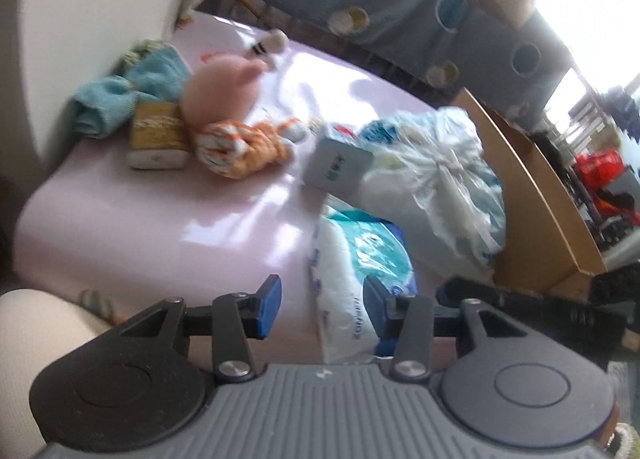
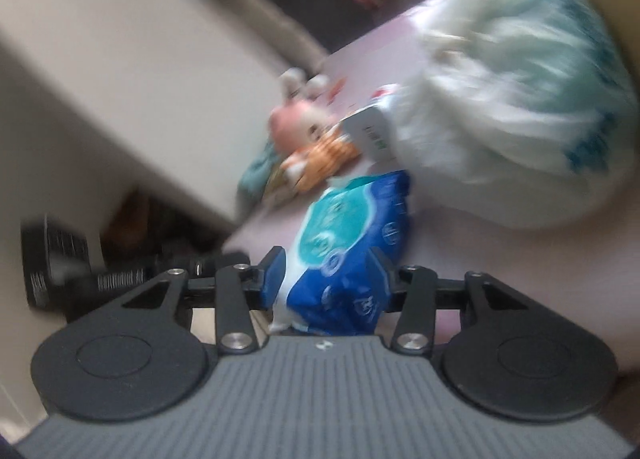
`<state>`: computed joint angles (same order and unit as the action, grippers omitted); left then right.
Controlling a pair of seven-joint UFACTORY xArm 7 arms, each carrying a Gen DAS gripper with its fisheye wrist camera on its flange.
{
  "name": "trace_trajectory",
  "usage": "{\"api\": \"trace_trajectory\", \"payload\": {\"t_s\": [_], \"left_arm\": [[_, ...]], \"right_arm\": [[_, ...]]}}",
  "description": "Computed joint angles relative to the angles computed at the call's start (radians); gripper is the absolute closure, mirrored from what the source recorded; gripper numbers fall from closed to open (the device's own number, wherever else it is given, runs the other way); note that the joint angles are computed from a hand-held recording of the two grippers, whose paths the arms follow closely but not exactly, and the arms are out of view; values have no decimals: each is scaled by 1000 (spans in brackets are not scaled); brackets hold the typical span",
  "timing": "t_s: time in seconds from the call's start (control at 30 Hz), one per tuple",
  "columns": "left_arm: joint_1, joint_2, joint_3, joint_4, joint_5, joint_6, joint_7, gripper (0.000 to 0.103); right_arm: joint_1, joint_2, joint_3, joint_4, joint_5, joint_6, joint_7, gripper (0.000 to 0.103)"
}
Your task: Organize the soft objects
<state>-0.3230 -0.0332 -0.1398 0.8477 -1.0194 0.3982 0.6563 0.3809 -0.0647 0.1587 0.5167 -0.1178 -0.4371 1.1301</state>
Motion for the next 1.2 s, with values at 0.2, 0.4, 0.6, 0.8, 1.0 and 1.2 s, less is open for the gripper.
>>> {"api": "trace_trajectory", "payload": {"t_s": [0.2,0.4,0.6,0.8,1.0,1.2], "left_arm": [[10,108,-24,88,126,63,-126,58],[32,169,-55,143,145,98,-169,54],[37,167,-76,140,163,74,-196,61],[24,90,-66,88,194,79,-213,63],[2,-29,-30,16,197,91,-220,64],[-45,-129,4,-13,201,49,-223,64]], "right_arm": [[-70,135,-12,38,-156,-96,285,57],[-131,170,36,111,-260,11,340,63],[-173,178,68,115,-297,6,386,68],[-207,153,82,133,-466,26,533,68],[-204,119,73,167,-639,35,694,68],[-148,43,19,203,-708,77,747,68]]}}
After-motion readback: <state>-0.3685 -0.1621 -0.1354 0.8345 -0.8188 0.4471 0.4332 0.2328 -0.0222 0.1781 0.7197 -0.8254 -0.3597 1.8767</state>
